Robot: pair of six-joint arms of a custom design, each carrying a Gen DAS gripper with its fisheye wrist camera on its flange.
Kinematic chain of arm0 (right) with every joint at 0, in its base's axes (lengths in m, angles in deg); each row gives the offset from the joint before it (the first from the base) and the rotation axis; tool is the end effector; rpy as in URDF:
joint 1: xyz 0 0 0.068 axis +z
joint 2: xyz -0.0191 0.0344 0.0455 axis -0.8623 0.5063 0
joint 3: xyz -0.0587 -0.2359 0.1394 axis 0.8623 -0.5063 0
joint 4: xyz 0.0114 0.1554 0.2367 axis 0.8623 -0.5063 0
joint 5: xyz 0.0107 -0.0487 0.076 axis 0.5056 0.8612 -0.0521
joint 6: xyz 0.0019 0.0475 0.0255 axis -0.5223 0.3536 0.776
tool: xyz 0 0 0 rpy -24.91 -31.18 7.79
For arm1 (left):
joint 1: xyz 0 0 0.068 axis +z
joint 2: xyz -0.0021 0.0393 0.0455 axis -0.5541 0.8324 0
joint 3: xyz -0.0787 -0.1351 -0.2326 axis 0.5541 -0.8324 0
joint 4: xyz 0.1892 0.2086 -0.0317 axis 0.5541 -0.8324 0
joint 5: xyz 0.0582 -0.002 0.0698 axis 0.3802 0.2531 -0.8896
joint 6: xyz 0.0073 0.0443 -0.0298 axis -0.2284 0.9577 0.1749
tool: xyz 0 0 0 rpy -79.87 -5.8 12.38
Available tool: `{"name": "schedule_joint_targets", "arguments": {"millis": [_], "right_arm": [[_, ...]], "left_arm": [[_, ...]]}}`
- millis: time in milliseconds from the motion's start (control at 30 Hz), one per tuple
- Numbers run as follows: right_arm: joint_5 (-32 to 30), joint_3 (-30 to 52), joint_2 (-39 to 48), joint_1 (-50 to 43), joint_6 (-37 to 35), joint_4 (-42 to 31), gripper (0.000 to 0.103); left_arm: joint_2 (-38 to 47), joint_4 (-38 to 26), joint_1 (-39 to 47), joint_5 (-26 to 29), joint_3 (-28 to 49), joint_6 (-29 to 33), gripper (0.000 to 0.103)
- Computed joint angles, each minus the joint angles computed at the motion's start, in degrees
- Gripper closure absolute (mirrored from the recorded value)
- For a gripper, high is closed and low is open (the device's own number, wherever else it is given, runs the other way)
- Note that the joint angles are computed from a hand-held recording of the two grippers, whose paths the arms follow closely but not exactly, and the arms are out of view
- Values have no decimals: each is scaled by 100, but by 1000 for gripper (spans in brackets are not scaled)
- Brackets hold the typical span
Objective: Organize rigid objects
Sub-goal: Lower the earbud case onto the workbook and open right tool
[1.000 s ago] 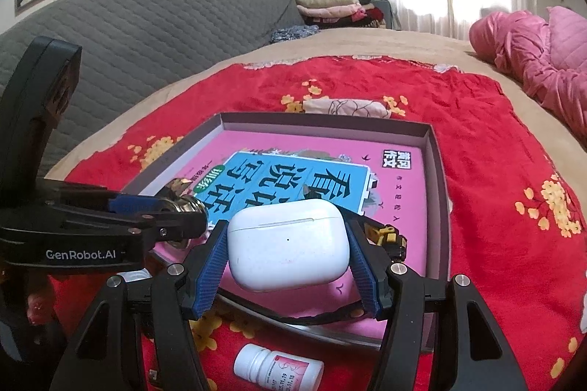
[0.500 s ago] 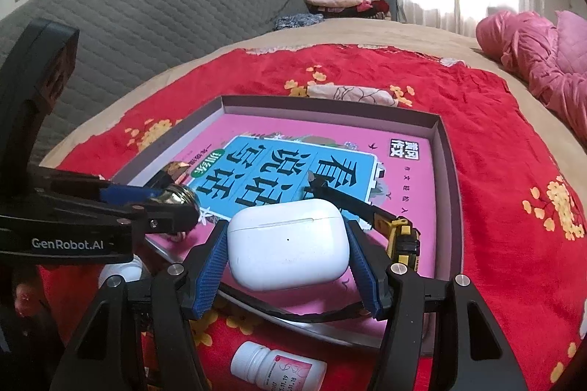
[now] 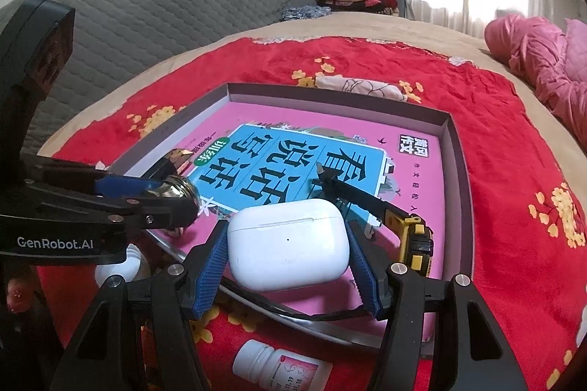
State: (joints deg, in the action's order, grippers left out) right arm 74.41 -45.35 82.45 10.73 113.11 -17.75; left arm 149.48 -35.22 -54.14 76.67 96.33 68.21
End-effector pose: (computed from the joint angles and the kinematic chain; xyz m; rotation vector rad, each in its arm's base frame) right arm 0.1146 0.2592 0.0195 -0.1400 2.3468 0.2275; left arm 0.1982 -0.0802 0.0520 0.4744 2.6172 -0.3444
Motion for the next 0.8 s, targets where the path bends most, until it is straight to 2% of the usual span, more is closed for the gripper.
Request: {"name": "schedule_joint_targets", "arguments": {"millis": [800], "right_arm": [[-329,35,-72,-138,-68,-172,39]], "left_arm": [[-50,-44,-1,-42,-40,-16,59]]}}
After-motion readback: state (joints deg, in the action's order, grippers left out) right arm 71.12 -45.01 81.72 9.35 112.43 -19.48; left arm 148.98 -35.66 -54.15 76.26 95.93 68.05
